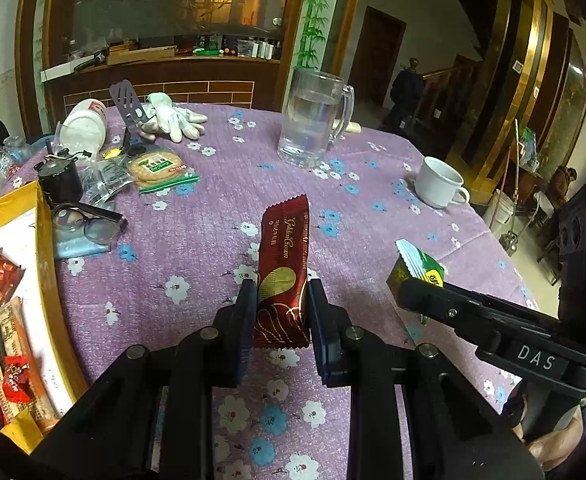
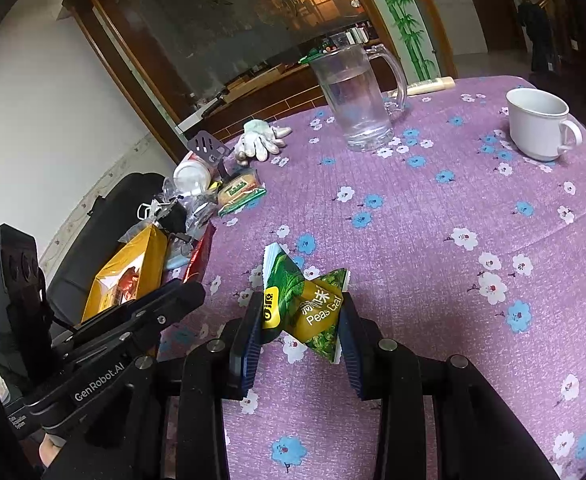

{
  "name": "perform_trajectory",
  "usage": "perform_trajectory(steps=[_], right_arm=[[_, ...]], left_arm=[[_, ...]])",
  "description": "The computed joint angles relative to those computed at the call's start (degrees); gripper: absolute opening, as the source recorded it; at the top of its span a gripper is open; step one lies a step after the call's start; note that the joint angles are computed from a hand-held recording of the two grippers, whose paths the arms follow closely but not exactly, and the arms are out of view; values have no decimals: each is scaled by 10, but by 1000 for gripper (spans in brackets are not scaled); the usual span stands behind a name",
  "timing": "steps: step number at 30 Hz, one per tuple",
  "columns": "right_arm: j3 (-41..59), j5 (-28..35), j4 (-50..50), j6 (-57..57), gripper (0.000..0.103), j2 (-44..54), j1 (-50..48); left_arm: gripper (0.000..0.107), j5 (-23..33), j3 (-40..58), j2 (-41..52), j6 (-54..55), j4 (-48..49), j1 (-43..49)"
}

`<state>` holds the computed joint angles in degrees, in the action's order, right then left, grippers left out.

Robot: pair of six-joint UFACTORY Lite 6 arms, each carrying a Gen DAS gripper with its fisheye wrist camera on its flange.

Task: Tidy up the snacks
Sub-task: 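Lift the pea snack bag and chocolate bar with both grippers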

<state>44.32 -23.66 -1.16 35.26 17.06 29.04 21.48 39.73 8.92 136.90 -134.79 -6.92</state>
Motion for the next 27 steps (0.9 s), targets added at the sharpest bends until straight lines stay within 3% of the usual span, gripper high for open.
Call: perform_trajectory(steps=[10, 15, 27], right_arm=[[-23, -17, -19, 13, 36, -32, 3], [-22, -24, -42, 28, 36, -34, 14], [21, -9, -9, -31, 36, -4, 74]], left_arm=[[22, 10, -52, -68, -58, 66, 45], [23, 16, -99, -111, -28, 56, 76], [23, 75, -178, -176, -2, 127, 257]])
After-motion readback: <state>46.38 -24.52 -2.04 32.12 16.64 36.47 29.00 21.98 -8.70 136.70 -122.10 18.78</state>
